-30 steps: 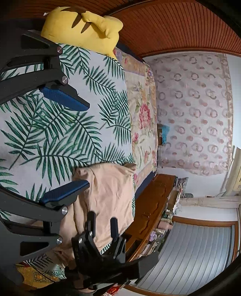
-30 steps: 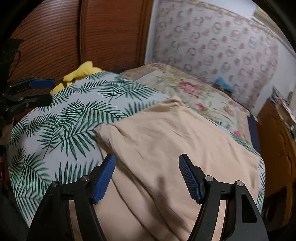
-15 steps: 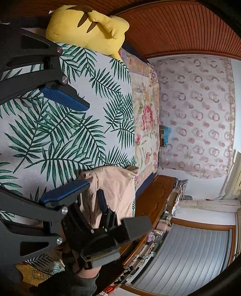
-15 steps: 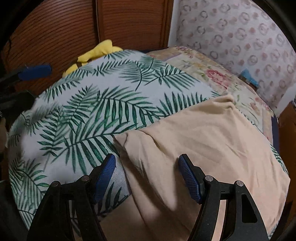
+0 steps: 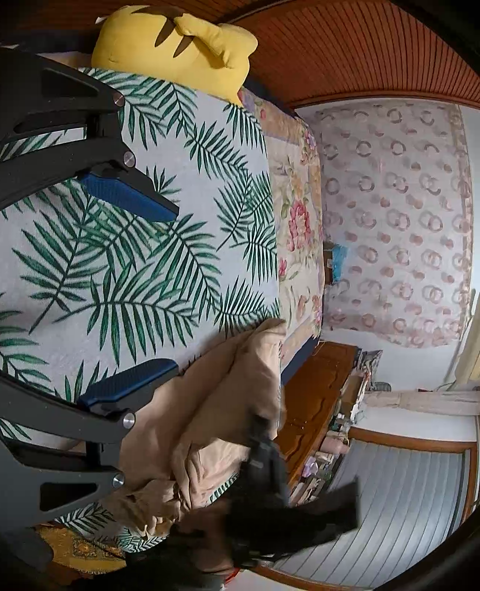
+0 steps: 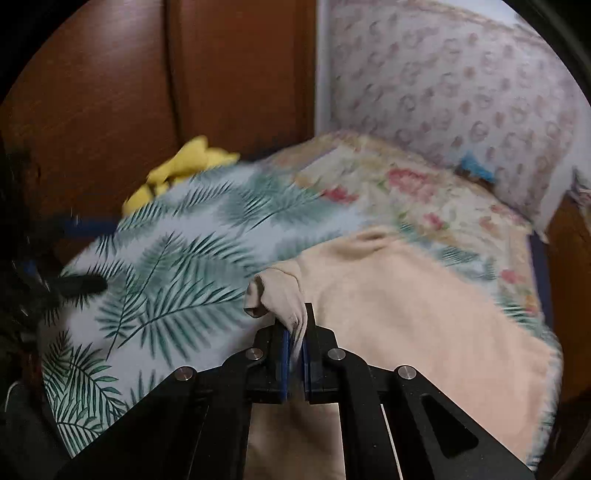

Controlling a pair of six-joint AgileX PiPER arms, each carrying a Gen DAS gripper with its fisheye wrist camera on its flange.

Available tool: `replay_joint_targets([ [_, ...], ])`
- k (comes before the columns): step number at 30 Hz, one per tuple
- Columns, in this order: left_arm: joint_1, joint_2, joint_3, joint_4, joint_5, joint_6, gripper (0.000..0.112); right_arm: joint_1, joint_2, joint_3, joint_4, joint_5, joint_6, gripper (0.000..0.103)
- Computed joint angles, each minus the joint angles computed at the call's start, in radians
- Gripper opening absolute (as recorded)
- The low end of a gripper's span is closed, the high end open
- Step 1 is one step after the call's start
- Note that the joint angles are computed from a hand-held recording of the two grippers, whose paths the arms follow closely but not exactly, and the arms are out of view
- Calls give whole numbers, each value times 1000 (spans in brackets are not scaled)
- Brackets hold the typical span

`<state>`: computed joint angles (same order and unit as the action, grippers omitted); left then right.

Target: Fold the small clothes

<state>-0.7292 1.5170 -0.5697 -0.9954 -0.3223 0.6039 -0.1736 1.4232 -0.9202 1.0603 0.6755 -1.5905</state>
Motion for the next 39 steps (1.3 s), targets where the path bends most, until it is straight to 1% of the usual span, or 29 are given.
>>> replay_joint_targets([
  [3,-8,8,-8,22,6,-22,77,-142,2,-70,-11,72,14,5],
  [4,-10,12,-12,23,11,-21,77,-178,9,-91,-7,83,13,5],
  [6,-20,19,-20,16,16,-12,77,-242,29,-128,3,76,2,5],
  [8,-32,26,-30,5,22,0,77,-282,82,-187,-9,53,43,5],
  [9,-38,30,-34,0,24,6,77,-289,108,-208,-16,24,69,5],
  [11,-49,36,-42,-21,28,29,77,-274,150,-223,-41,-118,117,5],
  [12,-55,41,-47,-31,30,40,77,-266,182,-240,-73,-176,160,5],
  [13,-63,44,-51,-45,32,55,77,-258,203,-249,-112,-211,203,5],
  [14,-70,46,-55,-59,31,68,77,-249,224,-262,-171,-238,270,13],
  [15,-75,49,-59,-70,31,80,77,-241,235,-267,-226,-266,341,17],
  [16,-79,52,-64,-74,34,85,77,-242,240,-264,-244,-284,372,26],
  [17,-82,57,-69,-75,36,87,77,-241,237,-256,-233,-292,373,40],
  [19,-91,64,-76,-73,41,83,77,-248,215,-232,-162,-283,326,57],
  [22,-110,77,-88,-91,43,89,77,-231,154,-150,-88,-279,258,59],
  [25,-123,90,-91,-32,51,24,77,-284,58,-17,58,-215,30,59],
  [26,-128,96,-94,-20,55,11,77,-325,12,35,93,-163,-45,59],
  [27,-135,102,-99,-18,57,8,77,-406,-44,99,114,-70,-128,59],
  [28,-144,110,-106,-19,58,7,77,-459,-64,127,113,-7,-171,59],
  [29,-150,117,-112,-16,61,2,77,-508,-93,159,99,49,-203,59],
  [31,-162,133,-126,0,70,-15,77,-596,-148,235,87,133,-281,59],
  [32,-170,144,-134,-1,72,-14,77,-640,-165,266,80,176,-317,56],
  [33,-178,153,-142,-12,72,-3,77,-685,-170,291,63,215,-347,52],
  [34,-188,164,-152,-28,74,14,77,-738,-168,302,34,260,-370,40],
  [35,-196,172,-157,-34,74,19,77,-777,-165,319,19,287,-402,32],
  [38,-210,199,-177,-51,85,37,77,-852,-120,338,-14,346,-448,30],
  [39,-213,206,-181,-73,89,59,77,-851,-115,338,-18,333,-445,30],
])
